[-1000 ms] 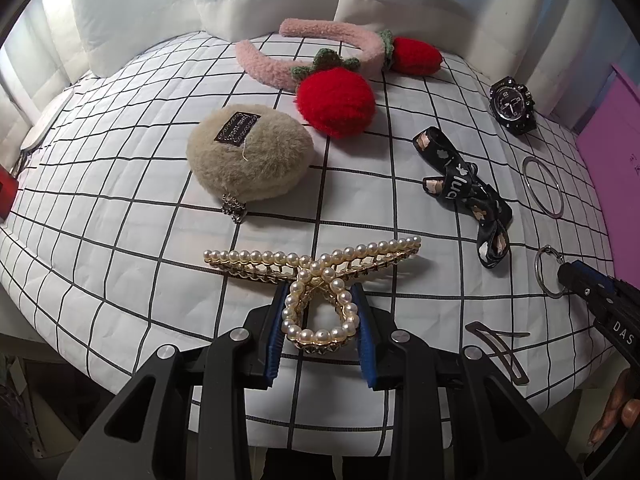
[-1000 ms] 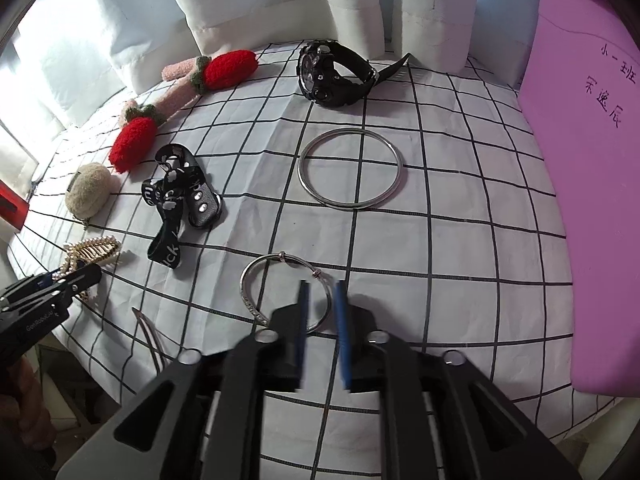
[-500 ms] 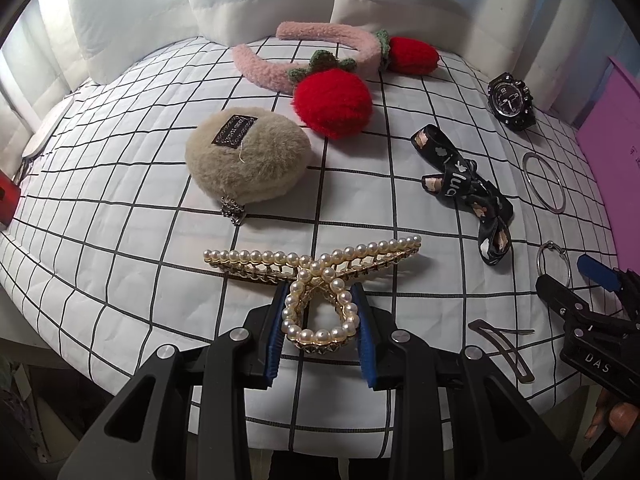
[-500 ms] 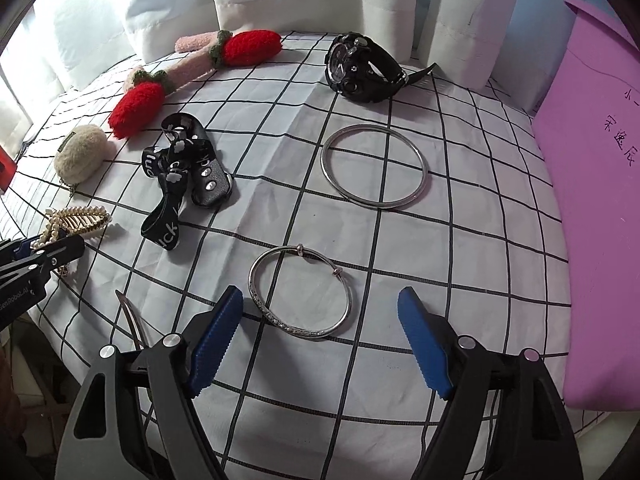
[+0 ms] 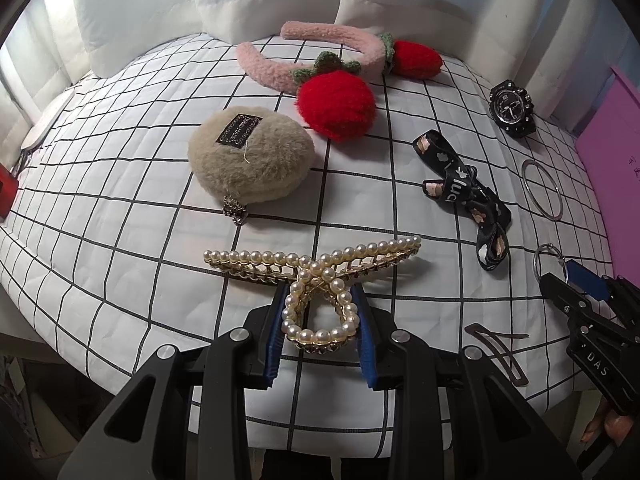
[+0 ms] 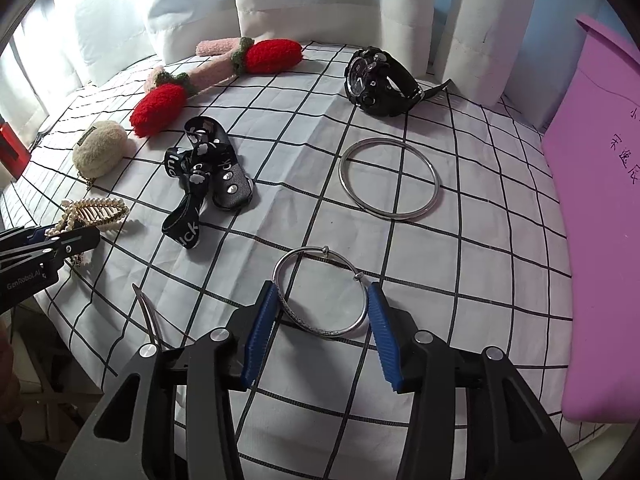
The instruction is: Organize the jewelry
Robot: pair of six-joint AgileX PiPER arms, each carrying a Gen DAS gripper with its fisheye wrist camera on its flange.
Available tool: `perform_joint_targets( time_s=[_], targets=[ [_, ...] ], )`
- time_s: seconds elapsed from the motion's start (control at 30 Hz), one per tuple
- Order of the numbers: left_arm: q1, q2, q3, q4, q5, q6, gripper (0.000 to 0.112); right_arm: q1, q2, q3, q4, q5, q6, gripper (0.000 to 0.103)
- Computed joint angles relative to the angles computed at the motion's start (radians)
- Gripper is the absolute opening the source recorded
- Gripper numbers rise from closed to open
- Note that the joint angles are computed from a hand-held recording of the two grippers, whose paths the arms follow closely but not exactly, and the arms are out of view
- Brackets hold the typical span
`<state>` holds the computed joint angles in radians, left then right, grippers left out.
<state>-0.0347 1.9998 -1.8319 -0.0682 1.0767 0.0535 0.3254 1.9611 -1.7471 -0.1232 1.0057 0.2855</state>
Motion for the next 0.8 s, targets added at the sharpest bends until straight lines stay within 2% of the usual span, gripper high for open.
perform_joint_targets(
  time_s=[0.03, 0.2, 0.23, 0.27, 0.3, 0.33, 0.4, 0.57, 0.6, 0.7, 0.8],
  targets=[
    [0.000, -0.002, 0.001, 0.000, -0.001, 0.000, 0.030, -0.010, 0.008, -0.009, 0.024, 0.013, -0.012, 0.005],
    [-0.004, -0.001, 0.000, 0.004, 0.002, -0.005, 0.030, -0.033, 0.002, -0.003, 0.075, 0.010, -0.039, 0.004],
    [-0.004, 0.000, -0.001, 0.006, 0.004, -0.007, 0.030, -0.048, -0.003, 0.005, 0.117, 0.004, -0.051, 0.009],
    [-0.003, 0.001, -0.001, 0.006, 0.005, -0.009, 0.030, -0.057, -0.008, 0.011, 0.144, -0.003, -0.056, 0.016],
    [-0.003, 0.002, -0.002, 0.005, 0.005, -0.008, 0.030, -0.056, -0.011, 0.012, 0.145, -0.005, -0.052, 0.044],
    [-0.003, 0.001, -0.001, 0.005, 0.004, -0.008, 0.030, -0.052, -0.016, 0.018, 0.141, -0.012, -0.051, 0.064],
    [-0.004, 0.001, 0.000, 0.005, 0.003, -0.007, 0.030, -0.039, -0.022, 0.024, 0.134, -0.027, -0.065, 0.065],
    [-0.006, -0.001, 0.005, 0.009, -0.002, -0.004, 0.030, 0.007, 0.023, -0.018, 0.039, 0.009, -0.041, 0.067],
    [-0.006, -0.001, 0.005, 0.009, -0.002, -0.003, 0.030, 0.018, 0.023, -0.013, 0.009, 0.002, -0.030, 0.070],
    [-0.007, -0.002, 0.008, 0.013, -0.006, -0.002, 0.030, 0.029, 0.020, 0.015, -0.068, -0.027, 0.036, 0.090],
    [-0.011, -0.003, 0.011, 0.019, -0.009, -0.003, 0.030, -0.002, 0.005, 0.057, -0.021, -0.075, 0.042, 0.094]
  ],
)
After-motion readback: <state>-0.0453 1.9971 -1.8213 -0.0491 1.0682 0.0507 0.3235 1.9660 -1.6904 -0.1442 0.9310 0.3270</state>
